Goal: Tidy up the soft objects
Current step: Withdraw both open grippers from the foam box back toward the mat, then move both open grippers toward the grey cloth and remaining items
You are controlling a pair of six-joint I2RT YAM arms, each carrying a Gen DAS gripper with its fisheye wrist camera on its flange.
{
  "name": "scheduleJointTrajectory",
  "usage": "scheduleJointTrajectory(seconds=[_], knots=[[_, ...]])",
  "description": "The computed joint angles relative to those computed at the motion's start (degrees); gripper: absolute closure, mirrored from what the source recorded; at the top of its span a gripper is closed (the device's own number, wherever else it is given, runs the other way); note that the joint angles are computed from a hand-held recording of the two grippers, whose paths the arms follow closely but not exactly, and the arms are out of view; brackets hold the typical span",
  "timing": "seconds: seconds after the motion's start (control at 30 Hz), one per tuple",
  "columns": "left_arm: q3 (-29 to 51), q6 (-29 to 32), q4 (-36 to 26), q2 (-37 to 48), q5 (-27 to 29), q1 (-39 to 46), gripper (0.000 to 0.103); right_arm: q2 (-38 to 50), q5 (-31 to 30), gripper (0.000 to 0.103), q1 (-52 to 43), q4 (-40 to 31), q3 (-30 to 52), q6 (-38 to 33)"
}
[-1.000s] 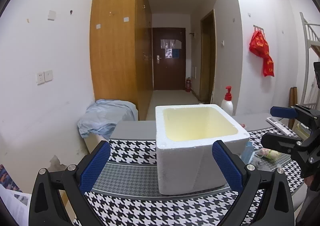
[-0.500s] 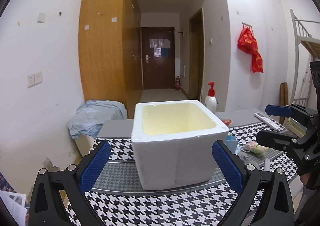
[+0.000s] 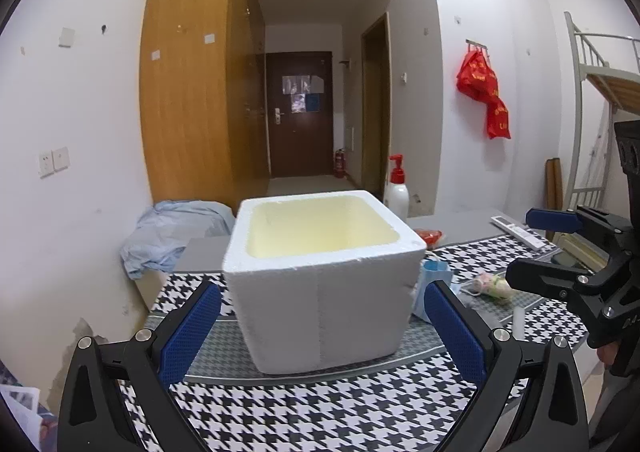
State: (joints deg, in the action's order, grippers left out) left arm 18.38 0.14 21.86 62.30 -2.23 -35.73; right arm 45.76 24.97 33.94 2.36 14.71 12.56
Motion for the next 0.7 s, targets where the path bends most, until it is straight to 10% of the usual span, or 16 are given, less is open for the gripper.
scheduleJointTrajectory(seconds=[0.7], knots=[[-2.6,-1.6,10.7,8.0,-0.9,-5.4,0.001,-14.1,-1.2,0.001,-2.5,-7.4,-7.6,2.7]])
